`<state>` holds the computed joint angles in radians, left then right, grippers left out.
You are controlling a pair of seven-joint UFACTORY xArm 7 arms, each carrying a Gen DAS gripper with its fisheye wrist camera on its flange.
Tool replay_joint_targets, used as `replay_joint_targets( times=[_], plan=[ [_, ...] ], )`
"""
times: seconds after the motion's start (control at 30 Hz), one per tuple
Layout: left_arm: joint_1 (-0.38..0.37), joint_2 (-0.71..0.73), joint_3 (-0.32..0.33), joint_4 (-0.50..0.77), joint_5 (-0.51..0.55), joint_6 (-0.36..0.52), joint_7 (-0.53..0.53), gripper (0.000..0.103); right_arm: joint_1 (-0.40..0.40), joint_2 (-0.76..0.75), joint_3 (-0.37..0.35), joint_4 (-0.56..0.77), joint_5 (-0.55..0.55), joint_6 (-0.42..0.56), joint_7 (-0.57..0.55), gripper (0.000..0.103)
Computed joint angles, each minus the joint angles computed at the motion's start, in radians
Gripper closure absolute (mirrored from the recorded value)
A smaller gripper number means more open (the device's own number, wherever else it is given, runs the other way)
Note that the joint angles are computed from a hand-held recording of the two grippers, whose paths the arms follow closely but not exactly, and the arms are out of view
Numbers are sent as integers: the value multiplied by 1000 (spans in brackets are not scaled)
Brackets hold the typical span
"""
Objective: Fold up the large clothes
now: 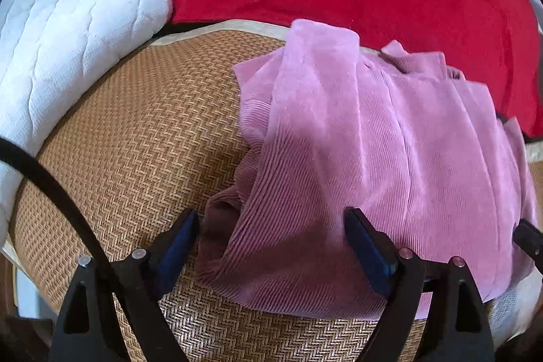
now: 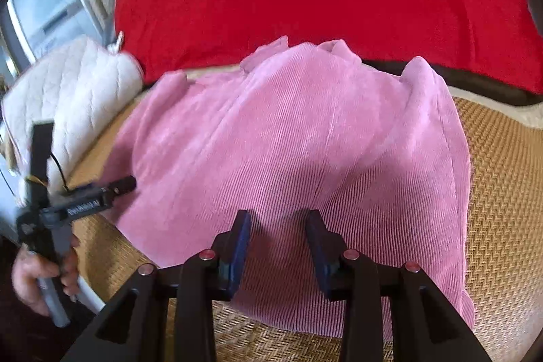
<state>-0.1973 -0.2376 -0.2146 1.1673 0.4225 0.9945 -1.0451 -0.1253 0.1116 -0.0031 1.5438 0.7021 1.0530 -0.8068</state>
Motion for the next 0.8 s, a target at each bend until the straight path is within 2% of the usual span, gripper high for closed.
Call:
replay_joint_targets(
  times=[0.07,0.2,0.27,0.37,0.5,0.67,0.8],
  plan=[
    [9,-20,-11,-11,39,0,-37,15,-7,1,-2,7,27,3,-7,65],
    [21,-13,-32,21,127,72,-57,15,-2,-6,-3,-12,24,-52,14,65],
    [15,3,-14,21,86,81,-38,15,0,31,-7,23,-16,-48,83,65],
    [10,0,12,3,32,43,-20,15,-23,89,2,90,-29,29,136,64],
    [25,-50,16,-22,24,29,-23,15,-55,78,15,92,28,50,114,64],
    [62,-168,20,-115,-19,-12,-67,15,-83,50,14,76,146,56,46,64],
    [86,-225,23,-172,-77,-38,-62,15,-77,59,3,88,144,45,62,64]
  ],
)
